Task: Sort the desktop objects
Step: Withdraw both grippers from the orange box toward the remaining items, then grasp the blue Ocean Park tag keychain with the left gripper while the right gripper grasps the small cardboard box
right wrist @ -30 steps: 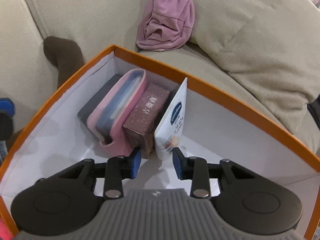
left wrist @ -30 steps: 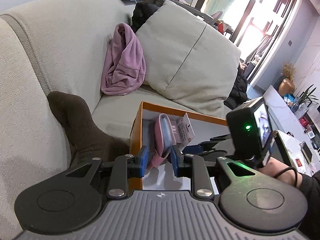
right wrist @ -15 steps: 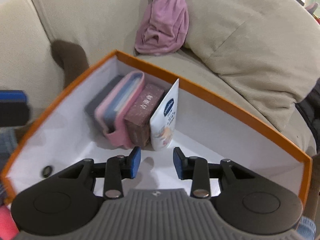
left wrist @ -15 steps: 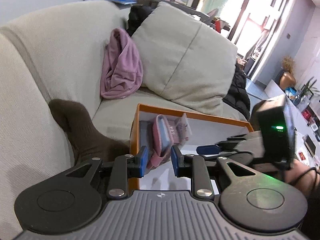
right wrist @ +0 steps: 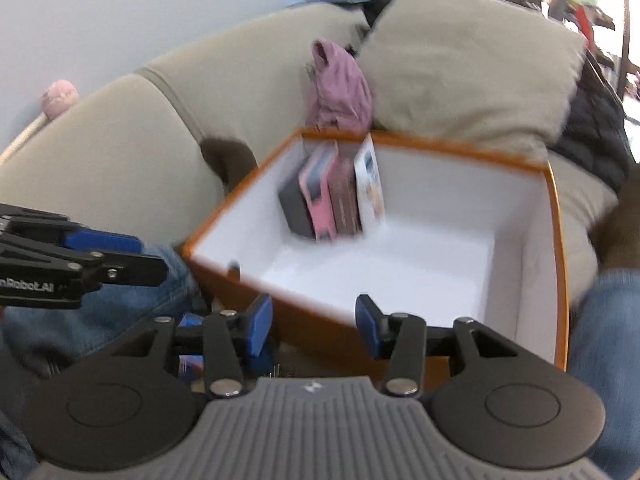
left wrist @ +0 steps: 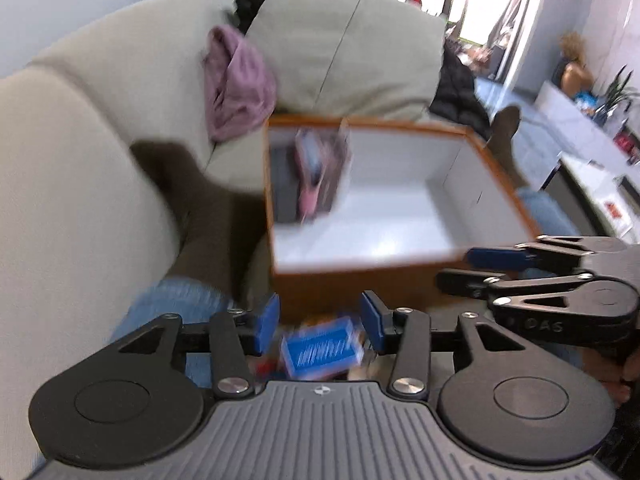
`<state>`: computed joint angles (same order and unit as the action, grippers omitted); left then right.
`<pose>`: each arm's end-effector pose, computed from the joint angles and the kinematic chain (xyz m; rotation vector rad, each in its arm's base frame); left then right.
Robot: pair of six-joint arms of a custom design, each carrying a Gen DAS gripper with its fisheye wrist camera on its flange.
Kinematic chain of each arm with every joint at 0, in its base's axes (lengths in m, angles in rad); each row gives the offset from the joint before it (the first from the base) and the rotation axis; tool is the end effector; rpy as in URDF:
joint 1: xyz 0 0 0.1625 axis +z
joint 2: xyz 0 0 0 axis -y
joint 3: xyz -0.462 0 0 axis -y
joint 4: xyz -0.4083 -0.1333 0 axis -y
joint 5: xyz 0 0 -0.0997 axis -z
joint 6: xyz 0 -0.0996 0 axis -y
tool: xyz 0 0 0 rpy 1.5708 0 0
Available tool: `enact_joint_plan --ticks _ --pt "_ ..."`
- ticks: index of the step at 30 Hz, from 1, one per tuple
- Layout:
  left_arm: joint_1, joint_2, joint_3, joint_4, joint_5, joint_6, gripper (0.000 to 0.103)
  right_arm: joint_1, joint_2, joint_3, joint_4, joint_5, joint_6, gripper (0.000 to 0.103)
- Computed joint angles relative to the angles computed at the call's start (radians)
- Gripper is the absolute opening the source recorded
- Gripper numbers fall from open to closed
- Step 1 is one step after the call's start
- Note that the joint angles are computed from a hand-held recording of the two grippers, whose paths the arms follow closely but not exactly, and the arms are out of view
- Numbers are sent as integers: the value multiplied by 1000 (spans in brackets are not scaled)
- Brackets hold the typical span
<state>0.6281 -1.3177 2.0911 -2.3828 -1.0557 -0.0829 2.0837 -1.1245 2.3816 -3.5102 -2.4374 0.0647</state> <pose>-0.3062 -0.4477 0.2418 1.1064 2.4457 -0.3920 0.2676 -0.3582 0.2037 0.1415 -2.3047 1.0757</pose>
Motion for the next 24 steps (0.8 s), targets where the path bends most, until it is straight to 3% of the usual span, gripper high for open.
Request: enact_joint_plan --ticks 2,4,10,14,22,24 --pt "-9 -25 25 58 31 -53 52 2 -6 19 52 28 97 49" --pt "-14 -46 40 114 39 -72 52 10 16 33 30 56 113 49" --pt "-53 -104 104 238 66 -151 52 -10 55 28 110 142 182 50" --pt "-47 -108 119 259 102 -211 52 -29 80 16 118 182 279 64" --pt "-51 -113 125 219 145 -194 53 -45 156 -56 156 150 306 69" --pt "-49 -109 127 216 140 -188 53 -42 167 -62 173 128 295 64"
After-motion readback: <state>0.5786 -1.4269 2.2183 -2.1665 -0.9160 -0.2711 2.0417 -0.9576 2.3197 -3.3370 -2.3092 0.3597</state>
